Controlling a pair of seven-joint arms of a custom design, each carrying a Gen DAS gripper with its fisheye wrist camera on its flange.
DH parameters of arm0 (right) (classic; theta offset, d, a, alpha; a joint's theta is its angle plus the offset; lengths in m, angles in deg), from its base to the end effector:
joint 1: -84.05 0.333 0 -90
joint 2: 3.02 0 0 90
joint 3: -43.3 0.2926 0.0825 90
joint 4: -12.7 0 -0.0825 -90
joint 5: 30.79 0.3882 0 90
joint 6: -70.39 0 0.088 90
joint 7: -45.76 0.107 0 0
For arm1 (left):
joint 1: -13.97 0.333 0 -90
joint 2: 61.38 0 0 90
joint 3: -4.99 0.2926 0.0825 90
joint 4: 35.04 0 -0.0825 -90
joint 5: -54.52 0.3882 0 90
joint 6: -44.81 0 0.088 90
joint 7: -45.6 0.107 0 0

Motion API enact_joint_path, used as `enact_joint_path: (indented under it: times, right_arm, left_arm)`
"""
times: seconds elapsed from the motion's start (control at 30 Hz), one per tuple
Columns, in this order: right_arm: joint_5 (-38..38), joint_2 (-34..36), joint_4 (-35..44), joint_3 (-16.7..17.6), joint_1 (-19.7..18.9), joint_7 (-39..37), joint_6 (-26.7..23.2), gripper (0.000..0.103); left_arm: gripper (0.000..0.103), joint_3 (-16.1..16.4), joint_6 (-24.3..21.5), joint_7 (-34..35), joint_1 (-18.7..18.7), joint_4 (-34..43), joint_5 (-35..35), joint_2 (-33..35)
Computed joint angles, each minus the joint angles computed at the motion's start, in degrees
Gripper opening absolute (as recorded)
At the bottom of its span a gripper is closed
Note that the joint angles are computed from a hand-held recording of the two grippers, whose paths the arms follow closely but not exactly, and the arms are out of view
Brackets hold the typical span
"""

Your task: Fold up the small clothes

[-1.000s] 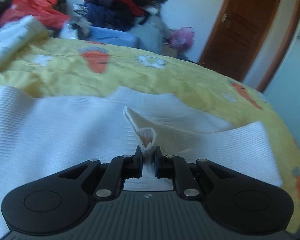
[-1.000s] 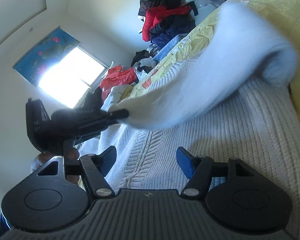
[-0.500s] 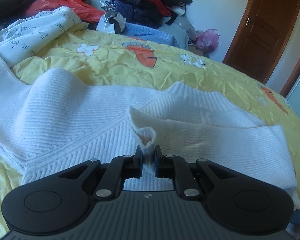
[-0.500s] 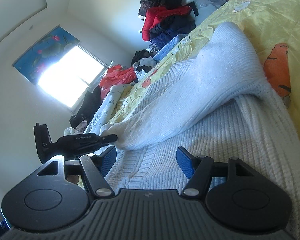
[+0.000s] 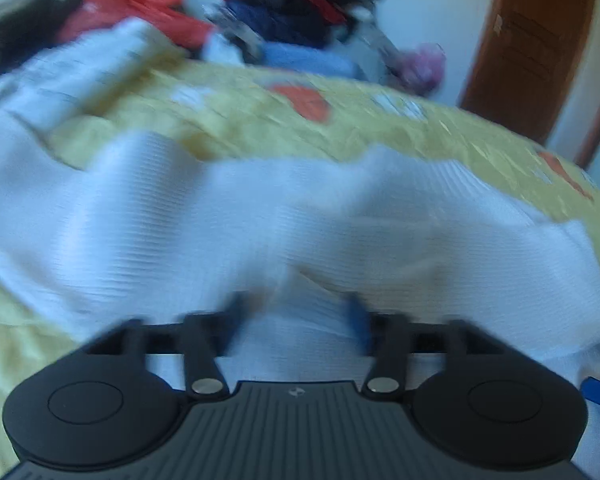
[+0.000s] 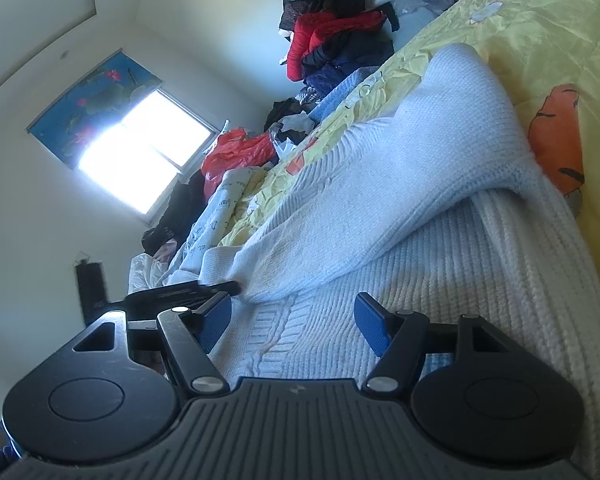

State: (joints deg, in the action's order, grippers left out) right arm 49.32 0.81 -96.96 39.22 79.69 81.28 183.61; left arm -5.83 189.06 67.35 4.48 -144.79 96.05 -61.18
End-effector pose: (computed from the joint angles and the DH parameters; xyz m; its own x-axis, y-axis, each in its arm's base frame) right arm 0.6021 -0.0251 0.4811 0.4133 -0.4854 -0.7704 -0.8037 0.2032 -0.5592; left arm 0.5689 -0.2167 0.5295 0.3106 -0.9436 0.1149 -0.6322 -0.2953 -0.7163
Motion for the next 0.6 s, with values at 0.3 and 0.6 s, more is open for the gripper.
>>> enact_joint_path:
  times: [0.3,0.6]
  right_arm:
    - [-0.1,-0.1,-0.1,0.1,0.2,-0.6,0.3,0.075]
    - [0.6,-0.1,-0.4,0.1,0.3,-0.7,0.8,0.076]
  left_arm:
    - [0.081,2.3,2.2,-31.2,12.2,-23.4,8.6,-23.2]
    - [0.081,4.3,11.8,-34.1,25.1,-24.1,8.7,-24.0]
